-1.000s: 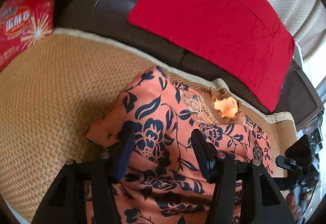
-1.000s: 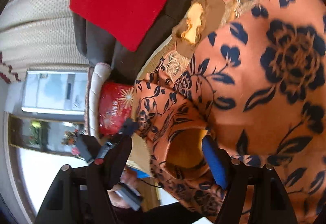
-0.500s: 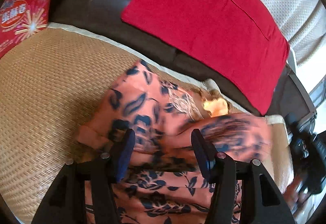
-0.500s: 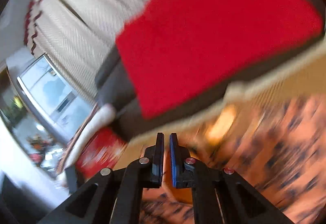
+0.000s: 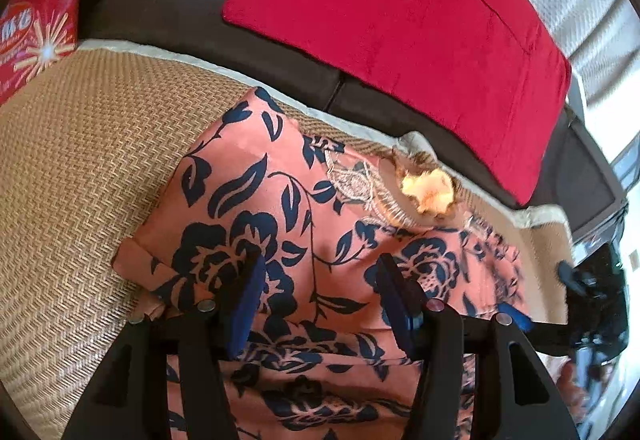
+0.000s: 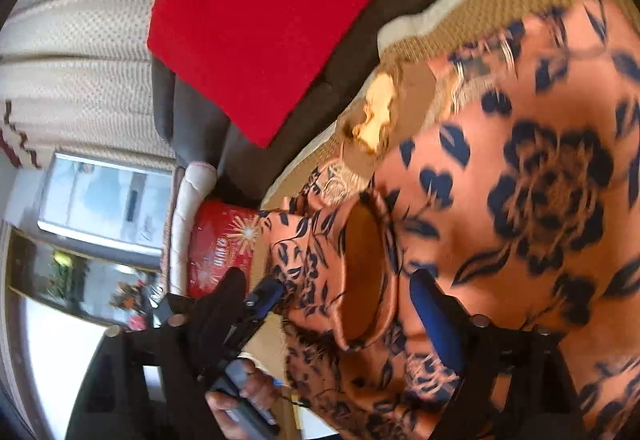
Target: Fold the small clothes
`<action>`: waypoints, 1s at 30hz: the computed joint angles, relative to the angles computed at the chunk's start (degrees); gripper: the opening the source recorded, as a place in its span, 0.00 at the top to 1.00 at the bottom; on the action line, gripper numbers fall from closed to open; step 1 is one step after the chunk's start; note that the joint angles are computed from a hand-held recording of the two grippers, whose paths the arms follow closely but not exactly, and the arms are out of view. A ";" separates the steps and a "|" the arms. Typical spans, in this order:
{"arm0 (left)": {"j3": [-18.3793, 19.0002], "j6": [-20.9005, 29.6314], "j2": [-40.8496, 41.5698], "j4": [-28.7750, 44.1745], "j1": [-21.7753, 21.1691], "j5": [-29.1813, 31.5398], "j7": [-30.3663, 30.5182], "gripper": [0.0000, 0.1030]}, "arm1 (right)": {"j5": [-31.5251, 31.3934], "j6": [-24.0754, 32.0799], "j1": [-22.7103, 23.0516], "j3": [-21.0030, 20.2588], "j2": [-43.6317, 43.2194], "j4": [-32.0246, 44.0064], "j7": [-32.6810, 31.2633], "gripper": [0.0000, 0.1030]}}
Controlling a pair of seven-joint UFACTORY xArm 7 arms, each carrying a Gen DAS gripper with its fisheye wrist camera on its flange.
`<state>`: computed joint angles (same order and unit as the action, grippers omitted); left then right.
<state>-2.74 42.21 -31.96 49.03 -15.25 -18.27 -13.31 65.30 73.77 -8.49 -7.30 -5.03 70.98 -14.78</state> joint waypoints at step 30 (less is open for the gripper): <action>2.15 2.01 -3.61 -1.49 1.61 -2.98 3.66 0.43 | -9.50 -18.66 9.27 7.03 -0.58 -2.05 -4.15 0.89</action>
<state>-0.60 44.21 -35.57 47.54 -13.63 -21.25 -9.64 55.80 55.10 0.78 -0.27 -5.61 68.93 -18.93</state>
